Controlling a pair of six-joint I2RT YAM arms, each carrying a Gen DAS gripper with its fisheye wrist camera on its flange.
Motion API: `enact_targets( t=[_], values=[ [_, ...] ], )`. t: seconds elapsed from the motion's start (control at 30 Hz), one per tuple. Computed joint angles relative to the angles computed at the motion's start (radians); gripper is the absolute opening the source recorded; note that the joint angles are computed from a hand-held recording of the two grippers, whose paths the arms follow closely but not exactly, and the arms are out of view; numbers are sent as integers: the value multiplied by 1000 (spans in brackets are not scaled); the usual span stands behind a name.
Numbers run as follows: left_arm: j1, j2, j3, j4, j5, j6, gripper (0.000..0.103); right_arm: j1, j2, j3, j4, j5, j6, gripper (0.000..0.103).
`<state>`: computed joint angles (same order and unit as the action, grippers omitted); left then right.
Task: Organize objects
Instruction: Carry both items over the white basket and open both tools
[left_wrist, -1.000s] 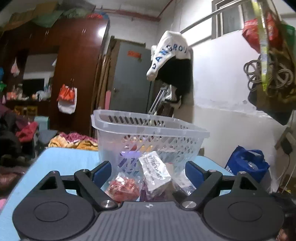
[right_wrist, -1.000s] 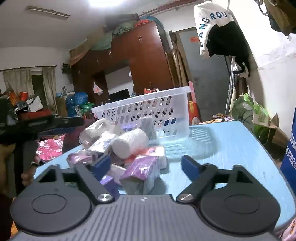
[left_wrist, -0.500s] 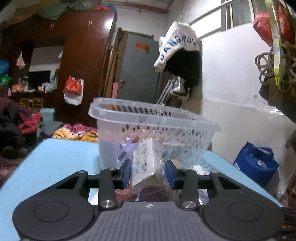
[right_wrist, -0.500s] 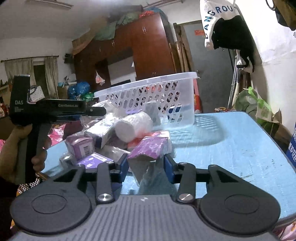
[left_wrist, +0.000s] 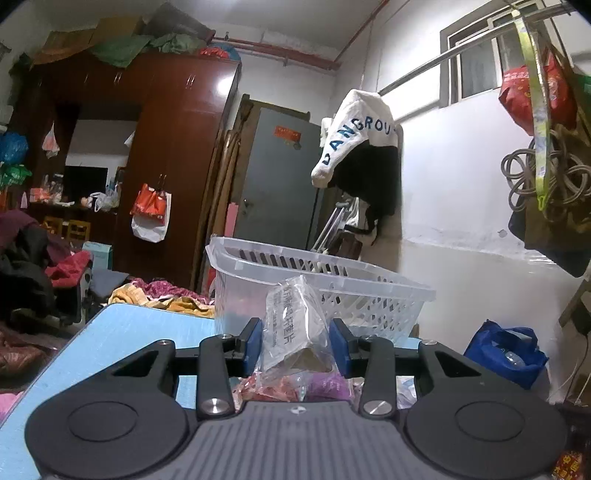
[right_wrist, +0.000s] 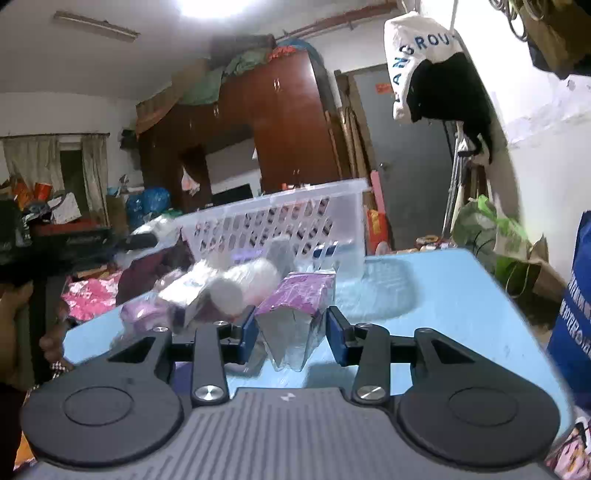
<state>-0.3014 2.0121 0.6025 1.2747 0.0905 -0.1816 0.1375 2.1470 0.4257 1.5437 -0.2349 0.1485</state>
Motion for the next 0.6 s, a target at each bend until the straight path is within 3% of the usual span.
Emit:
enact_targets(
  t=[0.27,0.37,0.5,0.6],
  values=[
    [11,10,-9,19,21,3,44,-18,-37,20,-33,-7,-10,44],
    [20,-18,-15,18,52,-10,44,-35,-68,40,-59,-69,9,44],
    [29,-111,85,-128,95,-1,44,-17,-198,164,-247,-92,-49,43],
    [22,-143,282,-359,104,19,44,-14,-235,374,-482,-140,-66,43]
  ],
)
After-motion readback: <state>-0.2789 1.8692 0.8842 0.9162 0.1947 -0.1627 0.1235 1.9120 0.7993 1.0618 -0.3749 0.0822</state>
